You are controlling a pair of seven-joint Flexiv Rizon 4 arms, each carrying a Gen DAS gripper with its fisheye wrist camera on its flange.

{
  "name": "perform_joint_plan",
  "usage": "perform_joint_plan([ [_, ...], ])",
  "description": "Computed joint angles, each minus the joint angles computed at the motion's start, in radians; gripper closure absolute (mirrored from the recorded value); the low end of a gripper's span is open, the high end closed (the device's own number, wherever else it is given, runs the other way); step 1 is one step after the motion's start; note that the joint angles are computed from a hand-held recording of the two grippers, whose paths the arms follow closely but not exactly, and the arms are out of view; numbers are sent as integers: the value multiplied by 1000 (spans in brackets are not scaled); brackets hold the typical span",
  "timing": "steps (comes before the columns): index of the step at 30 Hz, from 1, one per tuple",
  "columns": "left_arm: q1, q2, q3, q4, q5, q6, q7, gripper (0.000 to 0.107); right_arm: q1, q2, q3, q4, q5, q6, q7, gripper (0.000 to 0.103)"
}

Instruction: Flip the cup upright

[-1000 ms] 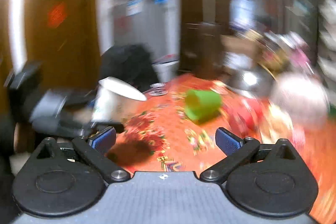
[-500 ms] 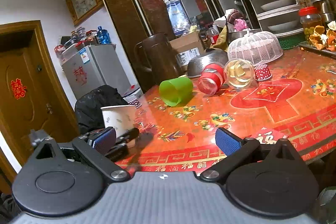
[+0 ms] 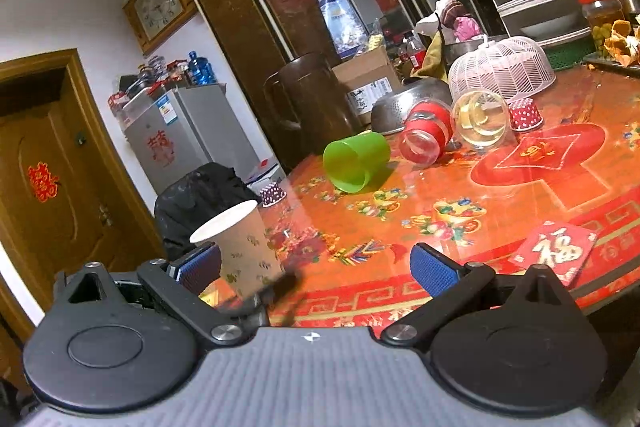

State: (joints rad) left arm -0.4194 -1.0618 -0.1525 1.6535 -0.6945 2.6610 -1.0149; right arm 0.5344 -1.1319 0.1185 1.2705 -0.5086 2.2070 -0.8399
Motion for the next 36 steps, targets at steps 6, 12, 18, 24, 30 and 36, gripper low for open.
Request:
perform_joint_plan([
  [6, 105, 112, -20, 229, 207, -28, -180, 12, 164, 35, -128, 13, 310, -33, -137, 1],
  [12, 223, 322, -21, 435, 343, -189, -375, 9, 474, 114, -457, 75, 763, -186, -339, 1],
  [18, 245, 546, 32, 547, 374, -385, -433, 5, 591, 221, -570, 157, 795, -354, -341, 1],
  [24, 199, 631, 82, 552, 424, -454, -464, 5, 602, 322, -553, 241, 668, -376, -327, 1],
  [30, 273, 626, 30, 511, 558, -513, -567, 5, 550, 324, -507, 238, 588, -398, -238, 1],
  [36, 274, 626, 42, 488, 568, -599, -593, 5, 494, 316, -458, 228, 495, -427, -164, 1],
])
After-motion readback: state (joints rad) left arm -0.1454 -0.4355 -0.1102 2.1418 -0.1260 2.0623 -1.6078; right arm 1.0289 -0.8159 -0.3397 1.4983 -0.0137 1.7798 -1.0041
